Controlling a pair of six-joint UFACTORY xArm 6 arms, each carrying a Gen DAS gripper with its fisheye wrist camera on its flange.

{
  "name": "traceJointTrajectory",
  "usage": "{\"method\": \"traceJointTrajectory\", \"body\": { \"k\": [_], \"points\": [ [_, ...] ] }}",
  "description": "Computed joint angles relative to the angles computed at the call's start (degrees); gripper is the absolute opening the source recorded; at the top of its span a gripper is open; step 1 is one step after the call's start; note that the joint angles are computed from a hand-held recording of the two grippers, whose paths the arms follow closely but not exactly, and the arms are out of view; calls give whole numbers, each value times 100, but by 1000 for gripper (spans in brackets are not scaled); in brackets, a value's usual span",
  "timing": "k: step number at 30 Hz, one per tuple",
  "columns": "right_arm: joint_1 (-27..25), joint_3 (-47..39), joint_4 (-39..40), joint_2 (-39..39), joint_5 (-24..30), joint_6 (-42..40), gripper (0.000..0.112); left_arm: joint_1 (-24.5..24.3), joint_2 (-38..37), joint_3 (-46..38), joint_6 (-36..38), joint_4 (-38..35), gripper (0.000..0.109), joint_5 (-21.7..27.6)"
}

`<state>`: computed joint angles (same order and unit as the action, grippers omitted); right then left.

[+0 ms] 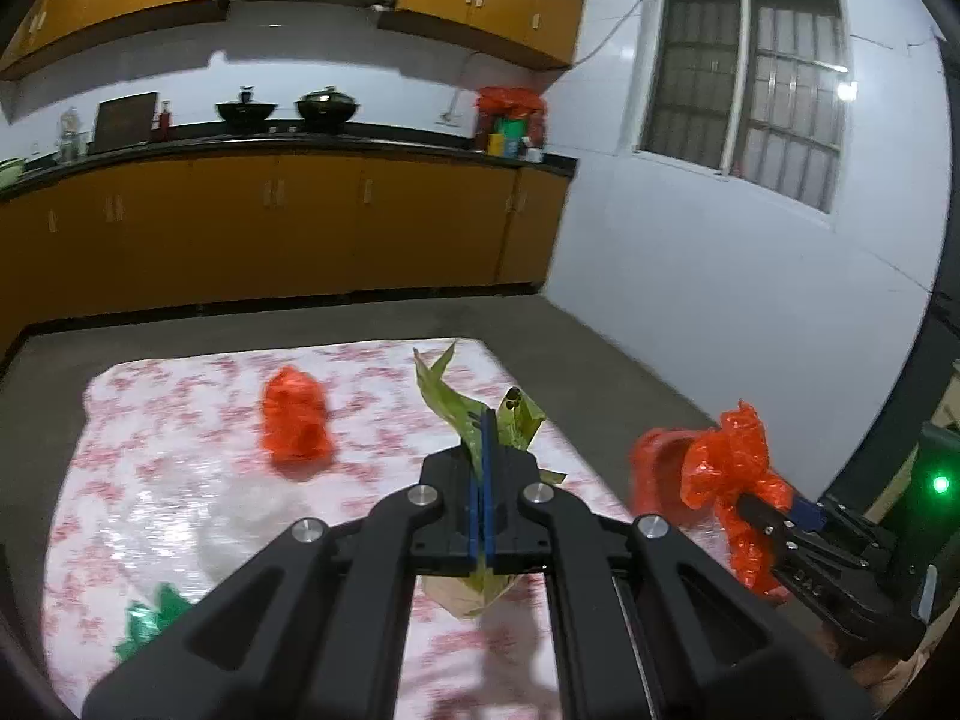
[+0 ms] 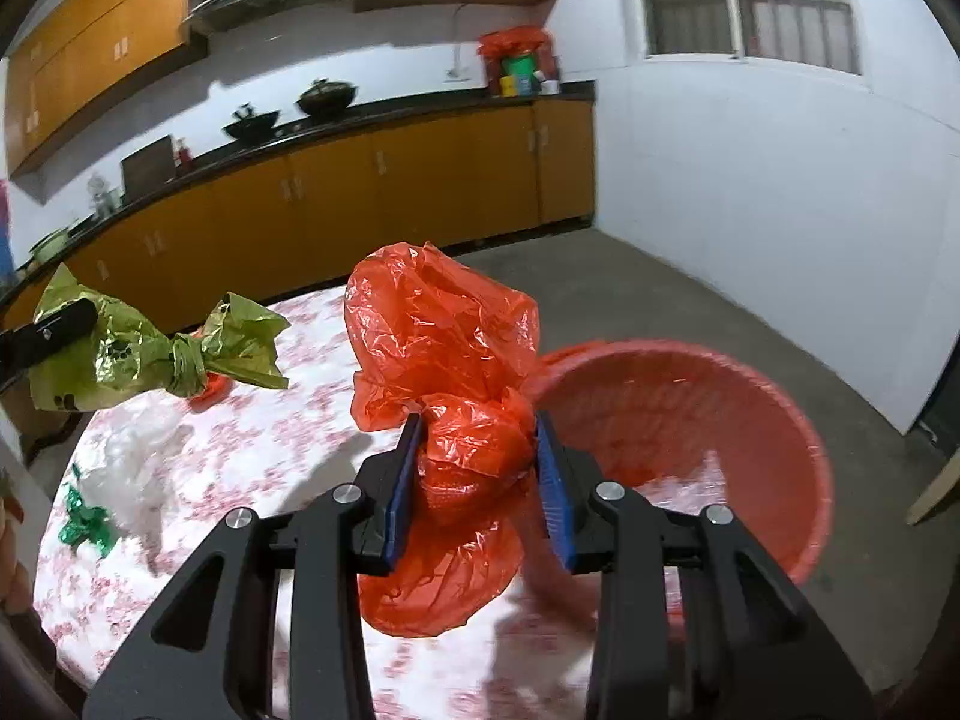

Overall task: Collect trash
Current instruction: 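Carry the red bag and green paw-print bag over the basket with both tools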

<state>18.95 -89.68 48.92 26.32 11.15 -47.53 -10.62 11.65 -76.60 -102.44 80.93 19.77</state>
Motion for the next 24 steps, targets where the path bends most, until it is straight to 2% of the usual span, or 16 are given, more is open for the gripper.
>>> {"method": "traceJointTrajectory", "body": {
  "k": [6, 13, 24],
  "points": [
    [-272, 138, -219, -105, -329, 312, 37, -247, 575, -753, -25, 58, 3, -263],
    [-541, 175, -462, -102, -527, 673, 37, -485, 1346, -1709, 336, -263, 3, -547],
    [-822, -110, -880, 152, -515, 1366, 37, -666, 2443, -2936, 1478, -1515, 3, -812]
  ]
}}
